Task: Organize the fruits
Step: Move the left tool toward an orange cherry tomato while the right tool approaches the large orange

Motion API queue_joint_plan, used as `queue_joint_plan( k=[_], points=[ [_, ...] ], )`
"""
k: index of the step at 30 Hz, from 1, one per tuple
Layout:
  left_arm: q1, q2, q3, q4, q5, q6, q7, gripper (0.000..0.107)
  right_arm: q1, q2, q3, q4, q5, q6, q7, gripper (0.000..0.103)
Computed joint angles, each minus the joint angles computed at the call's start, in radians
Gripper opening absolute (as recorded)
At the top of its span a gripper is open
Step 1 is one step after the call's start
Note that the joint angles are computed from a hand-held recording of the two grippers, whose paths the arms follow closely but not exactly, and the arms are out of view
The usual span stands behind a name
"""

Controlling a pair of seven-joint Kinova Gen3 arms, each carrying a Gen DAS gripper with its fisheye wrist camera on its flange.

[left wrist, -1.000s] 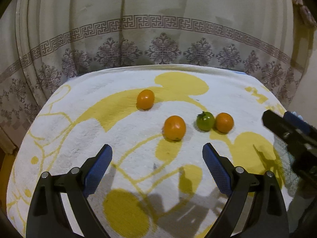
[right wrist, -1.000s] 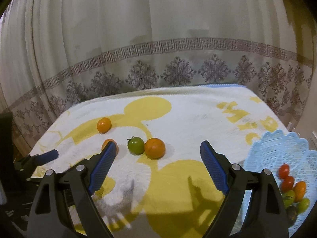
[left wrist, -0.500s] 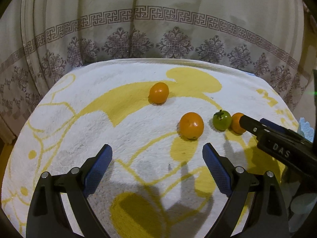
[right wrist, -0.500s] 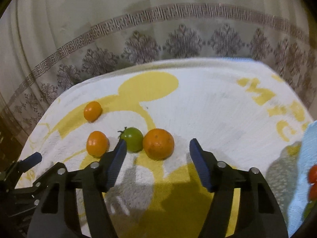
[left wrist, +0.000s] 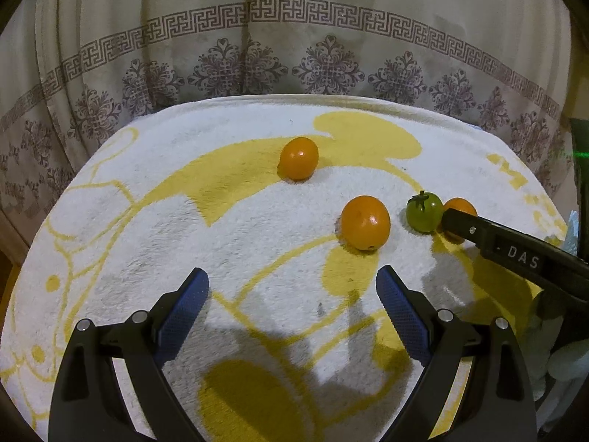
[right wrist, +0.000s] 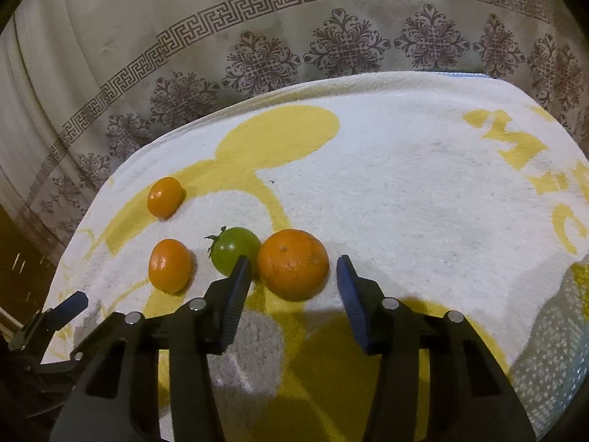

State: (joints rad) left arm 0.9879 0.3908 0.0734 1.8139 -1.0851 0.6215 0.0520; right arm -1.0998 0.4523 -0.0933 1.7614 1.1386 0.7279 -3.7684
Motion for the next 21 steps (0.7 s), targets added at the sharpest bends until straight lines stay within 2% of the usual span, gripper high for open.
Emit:
queue_joint_plan(
  k=[6,15,21],
  points=[
    [0.004,0.035,0.005,-0.065,0.029,0.046,-0.077,0.092,0.001,-0.007,0.001,0.019,0.024,-0.019,-0.023,0.041],
    [0.003,0.089,-0.021,-0.143,0.088,0.021,-0.178,0.091,-0.004,-0.009,-0.015,0.031,0.053,0.003,-0.060,0.040],
    [0.011,0.115,-0.052,-0.176,0.134,-0.014,-0.237,0.078,-0.011,-0.001,-0.023,0.016,0.044,0.037,-0.047,0.040]
  ],
)
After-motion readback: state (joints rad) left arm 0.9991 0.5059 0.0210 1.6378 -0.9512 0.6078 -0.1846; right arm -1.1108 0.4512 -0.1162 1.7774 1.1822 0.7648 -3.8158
